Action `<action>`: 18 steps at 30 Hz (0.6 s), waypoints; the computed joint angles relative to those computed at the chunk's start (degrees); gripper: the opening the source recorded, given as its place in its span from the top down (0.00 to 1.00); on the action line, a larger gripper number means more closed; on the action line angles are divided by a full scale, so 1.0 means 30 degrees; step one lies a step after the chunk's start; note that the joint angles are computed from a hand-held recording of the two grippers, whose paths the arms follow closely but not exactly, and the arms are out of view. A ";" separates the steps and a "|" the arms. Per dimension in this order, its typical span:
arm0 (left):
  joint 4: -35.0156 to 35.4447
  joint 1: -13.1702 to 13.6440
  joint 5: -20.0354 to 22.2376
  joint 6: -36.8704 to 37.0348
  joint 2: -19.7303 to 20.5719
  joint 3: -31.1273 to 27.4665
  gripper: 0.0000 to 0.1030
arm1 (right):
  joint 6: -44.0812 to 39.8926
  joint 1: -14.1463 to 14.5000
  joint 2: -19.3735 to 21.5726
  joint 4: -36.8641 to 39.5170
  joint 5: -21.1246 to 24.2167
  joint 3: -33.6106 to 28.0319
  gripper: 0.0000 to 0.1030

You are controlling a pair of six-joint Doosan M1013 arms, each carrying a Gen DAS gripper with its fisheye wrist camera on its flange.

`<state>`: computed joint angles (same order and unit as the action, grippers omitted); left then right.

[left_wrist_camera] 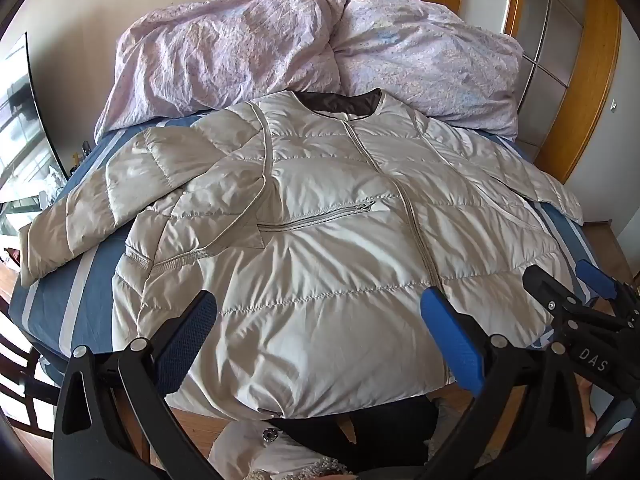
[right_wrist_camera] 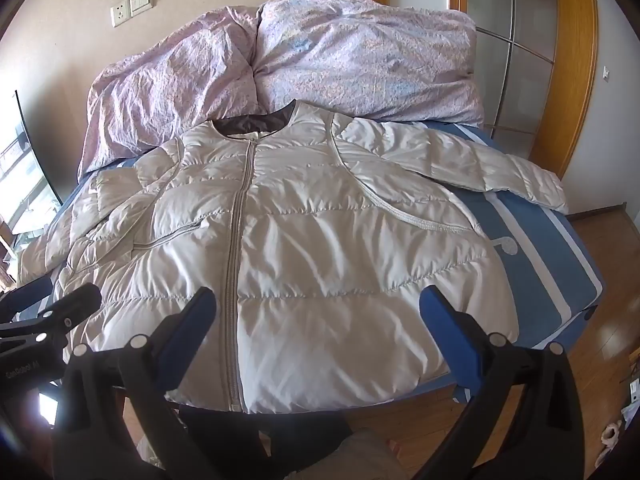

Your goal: Fold large clothes

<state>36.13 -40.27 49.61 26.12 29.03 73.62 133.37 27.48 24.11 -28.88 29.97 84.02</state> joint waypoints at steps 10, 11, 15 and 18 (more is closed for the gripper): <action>-0.0133 0.0024 -0.0077 0.0040 -0.0014 0.0011 0.01 | -0.0001 0.0015 0.0012 -0.0015 0.0058 -0.0019 0.02; -0.0137 0.0027 -0.0087 0.0044 -0.0019 0.0017 0.01 | 0.0002 0.0016 0.0009 -0.0013 0.0061 -0.0020 0.02; -0.0132 0.0039 -0.0119 0.0023 -0.0051 0.0053 0.01 | 0.0007 0.0015 0.0009 -0.0033 0.0044 -0.0017 0.02; -0.0121 0.0019 -0.0057 0.0026 -0.0008 0.0002 0.01 | -0.0034 0.0007 0.0010 0.0020 0.0044 -0.0022 0.02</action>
<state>35.77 -40.22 49.44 26.20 29.01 73.62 133.27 27.50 24.15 -28.82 30.10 83.96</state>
